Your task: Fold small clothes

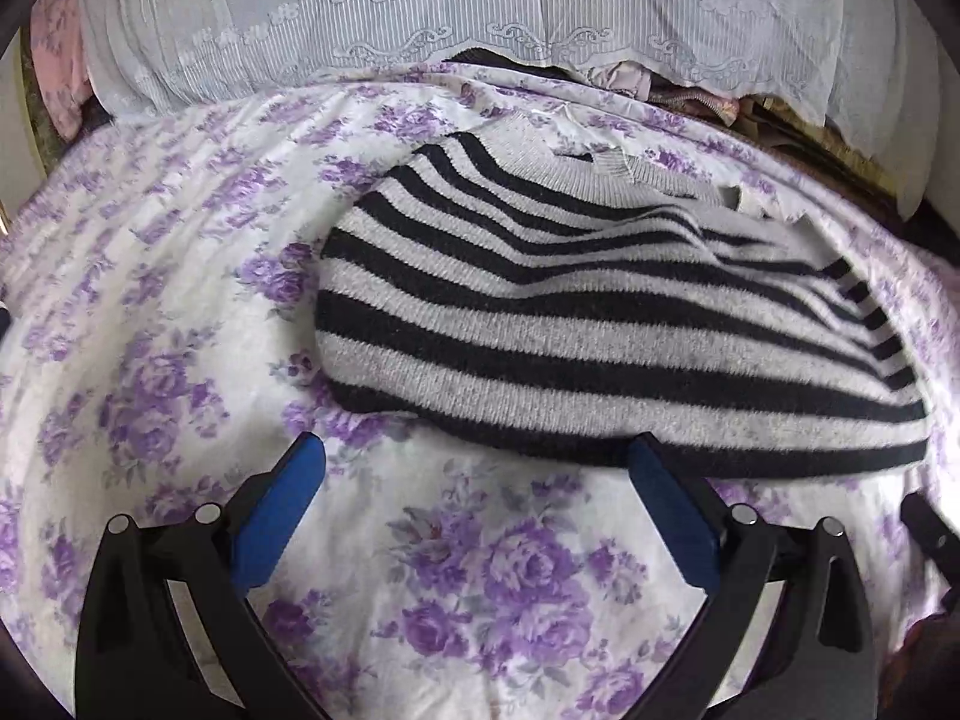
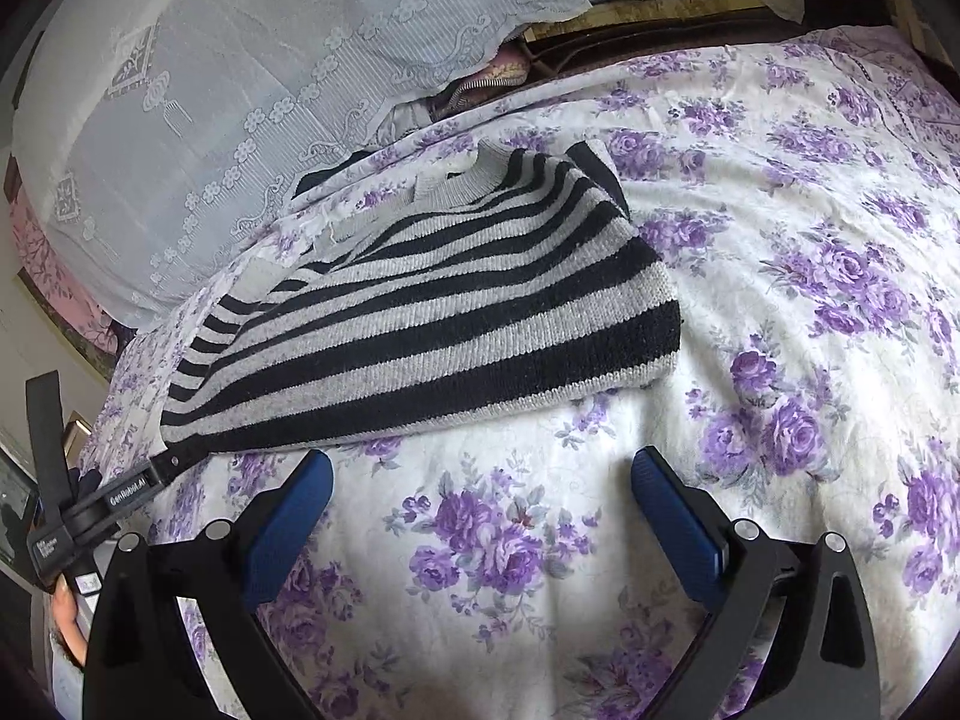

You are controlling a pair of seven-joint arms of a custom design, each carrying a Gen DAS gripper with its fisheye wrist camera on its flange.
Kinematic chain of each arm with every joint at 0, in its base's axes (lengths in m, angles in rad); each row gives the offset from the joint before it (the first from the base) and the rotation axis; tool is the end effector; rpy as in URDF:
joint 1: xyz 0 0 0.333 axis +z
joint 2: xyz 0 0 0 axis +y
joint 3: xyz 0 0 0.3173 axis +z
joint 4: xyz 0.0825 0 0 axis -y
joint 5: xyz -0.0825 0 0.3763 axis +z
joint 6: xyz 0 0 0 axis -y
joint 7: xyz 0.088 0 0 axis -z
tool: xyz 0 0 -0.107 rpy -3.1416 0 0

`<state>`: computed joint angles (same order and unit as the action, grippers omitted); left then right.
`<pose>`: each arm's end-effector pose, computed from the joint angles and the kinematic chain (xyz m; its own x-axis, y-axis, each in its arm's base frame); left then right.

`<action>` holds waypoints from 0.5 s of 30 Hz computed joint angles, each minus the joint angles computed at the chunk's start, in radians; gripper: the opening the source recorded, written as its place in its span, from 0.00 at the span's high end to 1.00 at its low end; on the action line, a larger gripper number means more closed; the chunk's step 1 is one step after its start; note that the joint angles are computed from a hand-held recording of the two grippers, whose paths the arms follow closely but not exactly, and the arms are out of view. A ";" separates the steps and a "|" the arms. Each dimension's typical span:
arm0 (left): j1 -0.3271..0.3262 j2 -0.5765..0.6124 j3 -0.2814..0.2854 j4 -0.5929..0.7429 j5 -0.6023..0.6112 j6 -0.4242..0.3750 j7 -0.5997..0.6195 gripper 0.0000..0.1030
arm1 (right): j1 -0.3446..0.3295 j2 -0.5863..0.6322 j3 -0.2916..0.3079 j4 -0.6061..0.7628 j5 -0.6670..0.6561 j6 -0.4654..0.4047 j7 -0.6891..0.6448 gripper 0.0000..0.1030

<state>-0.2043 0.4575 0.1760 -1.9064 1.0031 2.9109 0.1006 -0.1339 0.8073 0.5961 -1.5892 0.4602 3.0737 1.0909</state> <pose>0.6448 -0.0794 0.3056 0.4285 -0.9001 0.0790 -0.6655 -0.3735 -0.6463 0.7100 0.1998 0.2953 0.3074 -0.8579 -0.4117 -0.7584 0.0405 -0.6506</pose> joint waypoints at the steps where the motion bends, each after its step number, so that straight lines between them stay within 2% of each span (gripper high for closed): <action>1: 0.025 0.005 -0.013 -0.002 -0.024 0.039 0.014 0.04 | 0.000 0.000 0.000 0.000 -0.001 0.000 0.001 0.03; 3: 0.101 0.020 -0.058 -0.015 -0.126 0.149 0.081 0.04 | 0.001 0.000 -0.001 0.000 -0.002 0.000 0.002 0.03; 6: 0.219 0.045 -0.159 -0.024 -0.255 0.242 0.185 0.04 | 0.008 -0.003 -0.010 -0.001 -0.006 0.000 0.008 0.03; 12: 0.462 0.117 -0.390 0.002 -0.392 0.340 0.347 0.04 | 0.025 -0.003 -0.031 0.010 -0.013 -0.009 0.017 0.03; 15: 0.576 0.167 -0.508 0.028 -0.433 0.361 0.404 0.04 | 0.027 -0.004 -0.033 0.008 -0.013 -0.009 0.018 0.03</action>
